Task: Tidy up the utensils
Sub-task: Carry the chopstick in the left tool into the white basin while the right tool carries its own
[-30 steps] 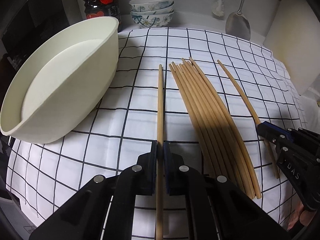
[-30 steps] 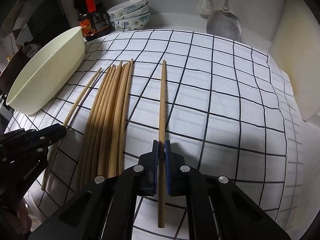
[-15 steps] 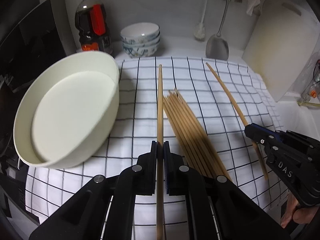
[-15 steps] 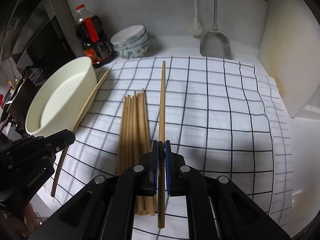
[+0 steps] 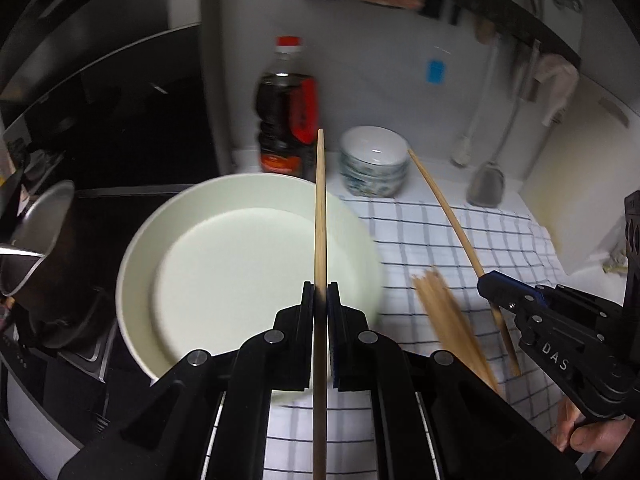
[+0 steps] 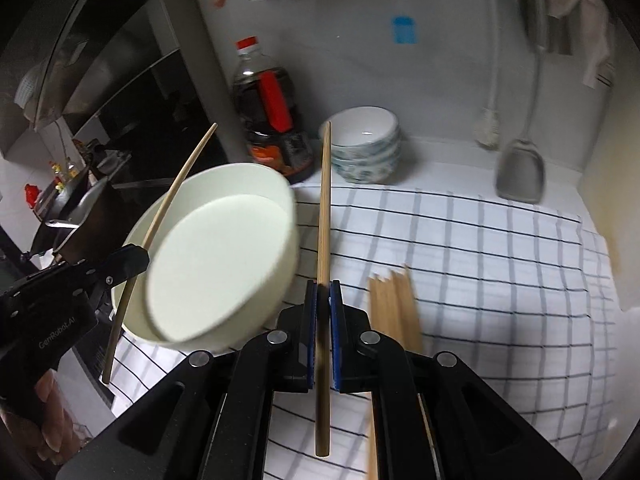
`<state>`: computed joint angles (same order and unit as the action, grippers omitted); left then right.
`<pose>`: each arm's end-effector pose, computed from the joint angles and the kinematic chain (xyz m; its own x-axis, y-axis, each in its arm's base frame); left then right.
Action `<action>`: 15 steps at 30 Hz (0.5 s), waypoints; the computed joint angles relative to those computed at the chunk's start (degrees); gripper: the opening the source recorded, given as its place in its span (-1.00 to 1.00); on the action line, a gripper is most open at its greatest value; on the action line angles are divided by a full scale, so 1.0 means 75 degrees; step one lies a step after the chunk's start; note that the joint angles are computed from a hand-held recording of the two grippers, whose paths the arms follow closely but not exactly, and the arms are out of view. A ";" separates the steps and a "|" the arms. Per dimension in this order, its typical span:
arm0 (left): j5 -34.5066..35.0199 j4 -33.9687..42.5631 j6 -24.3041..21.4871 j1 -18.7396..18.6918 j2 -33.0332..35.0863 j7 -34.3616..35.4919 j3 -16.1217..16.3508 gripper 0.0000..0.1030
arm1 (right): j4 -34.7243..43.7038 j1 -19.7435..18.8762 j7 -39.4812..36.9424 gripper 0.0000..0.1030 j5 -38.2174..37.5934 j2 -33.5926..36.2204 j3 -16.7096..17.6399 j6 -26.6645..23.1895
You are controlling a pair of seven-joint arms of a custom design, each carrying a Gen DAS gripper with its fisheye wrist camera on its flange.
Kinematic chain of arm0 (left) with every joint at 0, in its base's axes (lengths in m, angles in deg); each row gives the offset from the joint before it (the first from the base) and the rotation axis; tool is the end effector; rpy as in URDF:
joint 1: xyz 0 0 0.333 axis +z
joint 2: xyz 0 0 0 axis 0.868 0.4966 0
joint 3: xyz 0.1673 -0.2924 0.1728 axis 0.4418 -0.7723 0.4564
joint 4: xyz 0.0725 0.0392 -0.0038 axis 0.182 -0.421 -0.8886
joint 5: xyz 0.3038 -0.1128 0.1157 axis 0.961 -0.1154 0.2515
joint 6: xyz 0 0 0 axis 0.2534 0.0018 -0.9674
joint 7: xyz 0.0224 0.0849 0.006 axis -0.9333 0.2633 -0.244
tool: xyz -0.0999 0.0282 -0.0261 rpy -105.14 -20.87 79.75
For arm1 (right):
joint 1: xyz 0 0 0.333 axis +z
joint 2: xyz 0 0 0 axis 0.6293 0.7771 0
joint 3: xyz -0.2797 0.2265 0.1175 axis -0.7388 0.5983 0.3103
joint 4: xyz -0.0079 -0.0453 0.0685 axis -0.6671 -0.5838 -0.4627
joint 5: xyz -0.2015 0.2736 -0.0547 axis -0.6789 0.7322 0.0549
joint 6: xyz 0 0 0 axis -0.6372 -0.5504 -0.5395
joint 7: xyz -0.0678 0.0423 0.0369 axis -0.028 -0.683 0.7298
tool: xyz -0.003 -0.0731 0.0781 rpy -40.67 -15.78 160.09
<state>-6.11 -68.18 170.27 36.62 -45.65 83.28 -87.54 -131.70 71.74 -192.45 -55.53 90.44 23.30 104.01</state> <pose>0.5498 -0.2759 0.4625 -0.3416 -0.9380 0.0586 -0.7072 0.2154 -0.6735 0.5149 0.3307 0.4342 -0.0620 -0.9778 -0.2004 -0.7434 0.1792 -0.6444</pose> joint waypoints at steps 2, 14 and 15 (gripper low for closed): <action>-0.0062 0.0125 -0.0070 0.0211 0.0114 0.0096 0.0025 -0.86 | 0.0545 -0.0158 -0.0620 -0.88 0.0600 0.0437 0.0258 0.0102; -0.0879 0.1259 -0.0822 0.1617 0.1231 0.1497 -0.0706 -0.86 | 0.3699 -0.0583 -0.4171 -0.88 0.3919 0.2720 0.1567 -0.0819; -0.0954 0.1324 -0.0878 0.1662 0.1302 0.1599 -0.0750 -0.86 | 0.3944 -0.0570 -0.4357 -0.88 0.4119 0.2889 0.1616 -0.0968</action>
